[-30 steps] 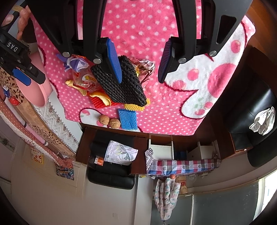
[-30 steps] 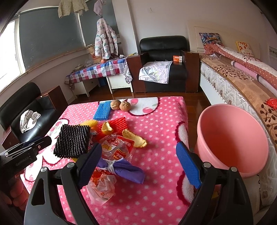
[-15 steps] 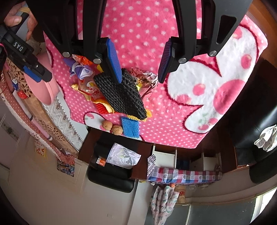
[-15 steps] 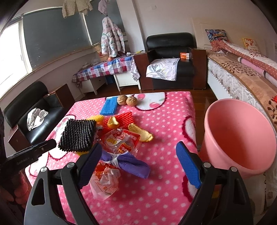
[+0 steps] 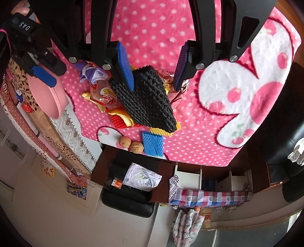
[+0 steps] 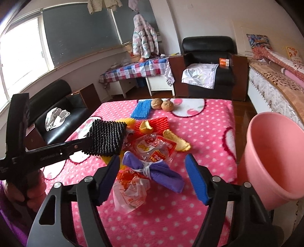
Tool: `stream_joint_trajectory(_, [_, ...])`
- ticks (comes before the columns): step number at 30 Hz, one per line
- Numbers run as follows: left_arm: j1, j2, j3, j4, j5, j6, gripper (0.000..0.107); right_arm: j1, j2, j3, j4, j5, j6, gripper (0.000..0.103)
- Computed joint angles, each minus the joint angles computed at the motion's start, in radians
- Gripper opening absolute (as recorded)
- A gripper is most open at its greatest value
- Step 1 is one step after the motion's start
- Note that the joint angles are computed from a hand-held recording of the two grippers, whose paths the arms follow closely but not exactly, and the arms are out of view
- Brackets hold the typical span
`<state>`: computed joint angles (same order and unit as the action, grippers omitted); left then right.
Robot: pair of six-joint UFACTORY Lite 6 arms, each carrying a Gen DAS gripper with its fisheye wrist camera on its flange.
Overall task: Collect trash
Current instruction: 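Close the left gripper on the black mesh pad while the right gripper grasps the purple cloth bundle, then carry the black pad and purple cloth over the pink bucket with both grippers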
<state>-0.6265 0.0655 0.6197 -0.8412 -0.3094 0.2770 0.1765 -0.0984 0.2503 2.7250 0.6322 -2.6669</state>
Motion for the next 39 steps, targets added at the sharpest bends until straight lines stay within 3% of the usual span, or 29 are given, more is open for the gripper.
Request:
stream_joint_trajectory(3, [0.026, 0.042, 0.028, 0.114, 0.024, -0.097, 0.023, -0.008, 0.034, 0.015, -0.025, 0.011, 0.017, 0.069])
stream_joint_trajectory(6, [0.057, 0.063, 0.029, 0.301, 0.040, -0.276, 0.012, -0.014, 0.067, 0.036, -0.046, 0.011, 0.033, 0.069])
stream_joint_trajectory(19, [0.138, -0.057, -0.051, 0.555, 0.029, -0.475, 0.010, -0.174, 0.150, 0.061, -0.235, 0.024, 0.058, 0.069])
stream_joint_trajectory(21, [0.151, -0.074, -0.052, 0.572, 0.036, -0.488, 0.010, -0.192, 0.169, 0.071, -0.265, 0.021, 0.058, 0.062])
stream_joint_trajectory(29, [0.152, -0.113, -0.052, 0.478, 0.056, -0.388, 0.010, -0.128, 0.274, 0.176, -0.298, -0.074, -0.037, 0.053])
stream_joint_trajectory(33, [0.150, -0.118, -0.052, 0.469, 0.062, -0.382, 0.010, -0.090, 0.348, 0.245, -0.353, -0.136, 0.018, 0.034])
stream_joint_trajectory(39, [0.127, -0.135, -0.056, 0.405, 0.064, -0.318, 0.010, -0.112, 0.323, 0.210, -0.348, -0.108, 0.023, 0.021])
